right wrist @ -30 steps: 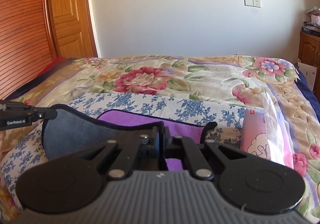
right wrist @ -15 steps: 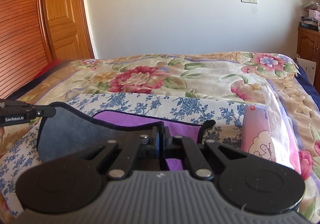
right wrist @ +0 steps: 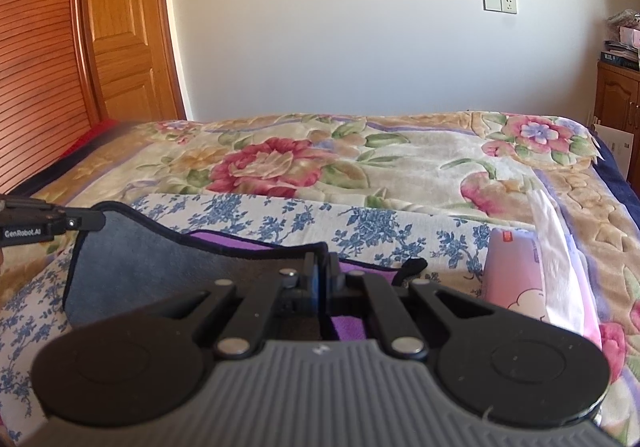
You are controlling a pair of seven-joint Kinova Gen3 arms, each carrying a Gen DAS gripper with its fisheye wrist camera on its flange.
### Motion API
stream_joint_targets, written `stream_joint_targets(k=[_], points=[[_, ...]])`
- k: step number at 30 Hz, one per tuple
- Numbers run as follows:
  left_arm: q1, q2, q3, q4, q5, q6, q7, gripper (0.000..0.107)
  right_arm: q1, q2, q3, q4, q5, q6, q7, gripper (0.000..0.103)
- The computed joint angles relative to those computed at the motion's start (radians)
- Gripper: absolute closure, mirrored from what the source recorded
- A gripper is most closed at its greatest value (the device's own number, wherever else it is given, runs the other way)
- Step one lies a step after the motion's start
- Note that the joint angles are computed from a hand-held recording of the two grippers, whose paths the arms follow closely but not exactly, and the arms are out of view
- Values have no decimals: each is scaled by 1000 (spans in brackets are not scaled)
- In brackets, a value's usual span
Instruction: Fold towel
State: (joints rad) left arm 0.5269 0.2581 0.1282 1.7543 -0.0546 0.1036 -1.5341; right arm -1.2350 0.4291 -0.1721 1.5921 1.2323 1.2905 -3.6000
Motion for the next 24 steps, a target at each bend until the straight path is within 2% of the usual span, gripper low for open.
stream_joint_targets(k=[3, 7, 11, 24], points=[[-2, 7, 1, -12, -1, 2, -4, 102, 8, -2, 2, 3, -1, -4, 9, 99], [26, 20, -30, -24, -8, -2, 5, 102, 21, -2, 4, 1, -10, -4, 26, 99], [21, 32, -24, -35, 0, -5, 11, 102, 31, -1, 8, -2, -21, -4, 40, 99], [84, 61, -90, -79, -36, 5, 28, 102, 49, 14, 22, -13, -33, -18, 60, 99]])
